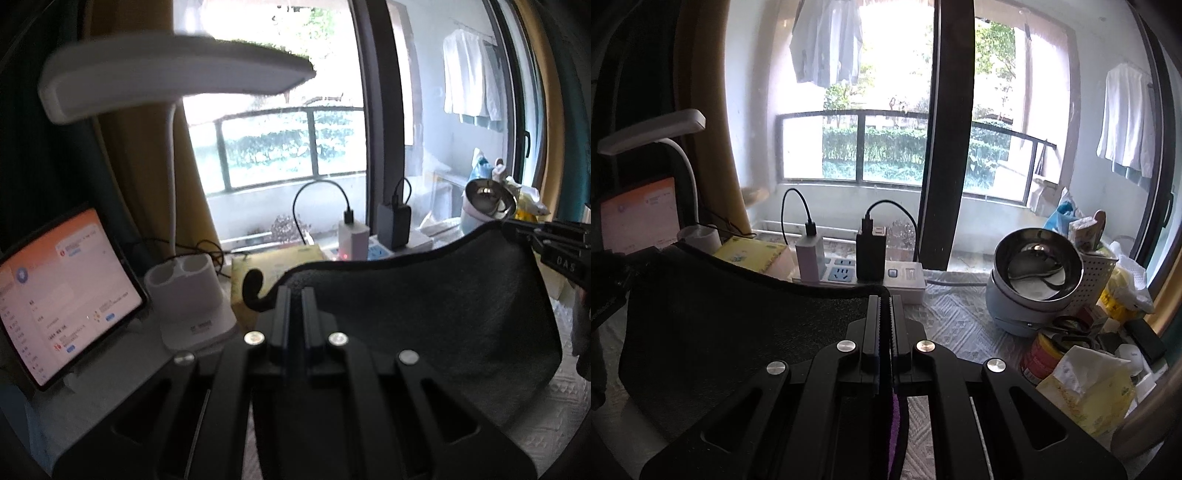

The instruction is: Fold towel

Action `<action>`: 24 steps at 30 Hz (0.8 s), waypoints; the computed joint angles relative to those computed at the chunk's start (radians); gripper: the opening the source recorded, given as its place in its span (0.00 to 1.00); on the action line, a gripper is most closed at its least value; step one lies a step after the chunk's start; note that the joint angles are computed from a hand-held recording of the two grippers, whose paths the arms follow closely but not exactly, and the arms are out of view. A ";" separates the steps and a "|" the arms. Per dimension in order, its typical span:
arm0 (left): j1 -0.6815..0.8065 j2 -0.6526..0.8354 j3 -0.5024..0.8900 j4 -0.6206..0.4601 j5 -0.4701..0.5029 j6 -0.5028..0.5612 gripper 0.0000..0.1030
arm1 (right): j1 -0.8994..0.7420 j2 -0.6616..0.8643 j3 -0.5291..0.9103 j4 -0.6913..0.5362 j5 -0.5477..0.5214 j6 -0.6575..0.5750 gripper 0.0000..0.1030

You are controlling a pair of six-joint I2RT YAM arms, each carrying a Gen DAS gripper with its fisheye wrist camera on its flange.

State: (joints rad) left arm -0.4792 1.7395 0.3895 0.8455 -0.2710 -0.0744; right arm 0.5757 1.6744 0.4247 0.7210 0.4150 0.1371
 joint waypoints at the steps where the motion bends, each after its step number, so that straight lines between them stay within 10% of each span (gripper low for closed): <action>1: 0.008 0.013 0.012 -0.011 0.013 -0.003 0.05 | -0.007 0.013 0.009 -0.003 -0.006 0.001 0.05; 24: 0.086 0.270 0.258 -0.278 0.153 -0.076 0.08 | -0.086 0.305 0.237 -0.186 -0.085 0.027 0.05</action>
State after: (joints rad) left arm -0.3936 2.0093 0.6477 0.5675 -0.1176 -0.1501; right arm 0.4900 1.9796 0.6620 0.5351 0.3298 0.1643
